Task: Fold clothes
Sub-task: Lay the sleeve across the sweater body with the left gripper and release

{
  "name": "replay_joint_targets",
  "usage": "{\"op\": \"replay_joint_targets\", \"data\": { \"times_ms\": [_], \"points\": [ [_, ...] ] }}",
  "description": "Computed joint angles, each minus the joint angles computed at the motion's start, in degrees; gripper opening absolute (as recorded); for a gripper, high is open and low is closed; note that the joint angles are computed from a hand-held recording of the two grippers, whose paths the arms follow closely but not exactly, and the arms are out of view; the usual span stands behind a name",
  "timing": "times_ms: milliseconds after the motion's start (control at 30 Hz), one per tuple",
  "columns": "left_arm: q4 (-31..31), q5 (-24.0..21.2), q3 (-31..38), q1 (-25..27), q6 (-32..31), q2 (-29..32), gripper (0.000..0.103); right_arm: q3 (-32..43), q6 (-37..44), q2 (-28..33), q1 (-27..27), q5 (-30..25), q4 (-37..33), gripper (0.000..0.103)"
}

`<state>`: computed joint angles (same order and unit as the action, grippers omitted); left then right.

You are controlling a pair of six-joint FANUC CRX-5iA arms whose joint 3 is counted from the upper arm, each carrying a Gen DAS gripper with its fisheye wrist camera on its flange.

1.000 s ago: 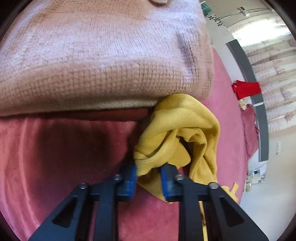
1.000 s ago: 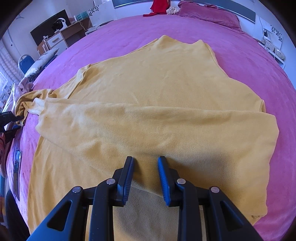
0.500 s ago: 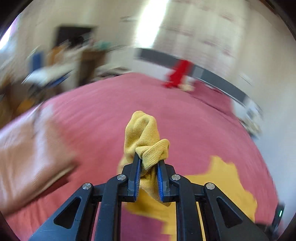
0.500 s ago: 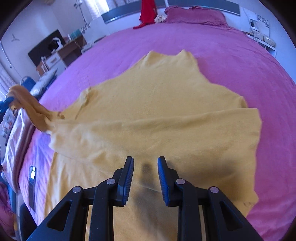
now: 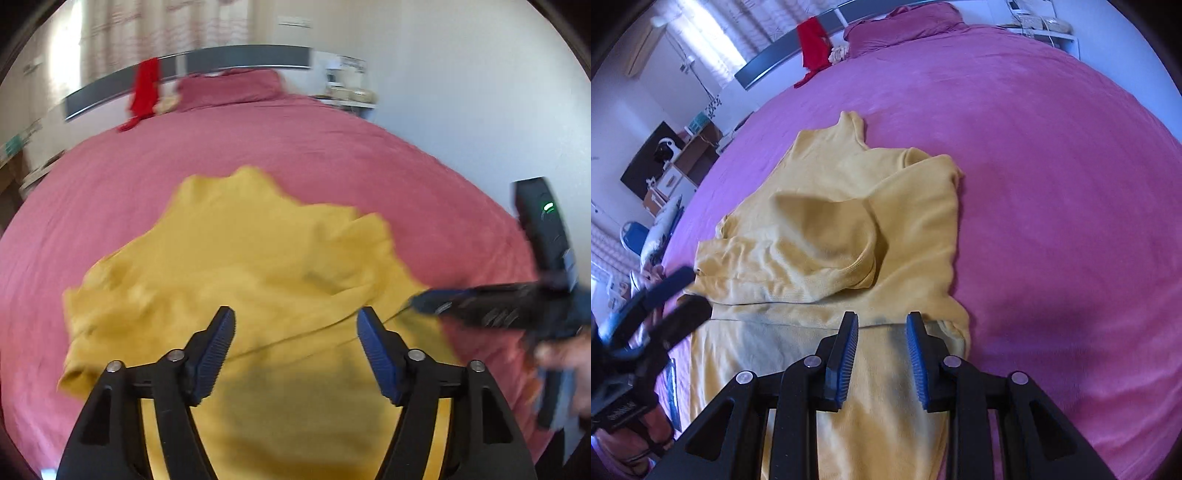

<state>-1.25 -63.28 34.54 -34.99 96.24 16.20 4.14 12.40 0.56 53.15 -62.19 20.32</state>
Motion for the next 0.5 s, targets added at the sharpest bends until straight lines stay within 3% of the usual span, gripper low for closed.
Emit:
{"op": "replay_joint_targets", "data": {
  "times_ms": [100, 167, 200, 300, 500],
  "points": [
    [-6.9, 2.0, -5.3, 3.1, 5.7, -5.0, 0.078, -2.0, -0.4, -2.0, -0.6, 6.4, -1.5, 0.029],
    [-15.0, 0.0, -6.3, 4.4, 11.1, -6.8, 0.079, -1.5, 0.1, -1.7, -2.0, 9.9, -4.3, 0.029],
    [-16.8, -1.4, -6.3, 5.3, 12.2, -6.8, 0.079, 0.0, 0.7, -0.6, -2.2, 8.8, -4.6, 0.029],
    [-15.1, -6.2, -5.1, 9.5, 11.4, -4.6, 0.079, 6.6, 4.8, 3.9, -1.8, 2.0, -2.3, 0.029],
    [-9.0, -3.0, -14.3, 13.8, 15.1, -7.9, 0.079, 30.3, 29.6, 22.2, 0.1, -17.9, 5.9, 0.028]
  ]
}}
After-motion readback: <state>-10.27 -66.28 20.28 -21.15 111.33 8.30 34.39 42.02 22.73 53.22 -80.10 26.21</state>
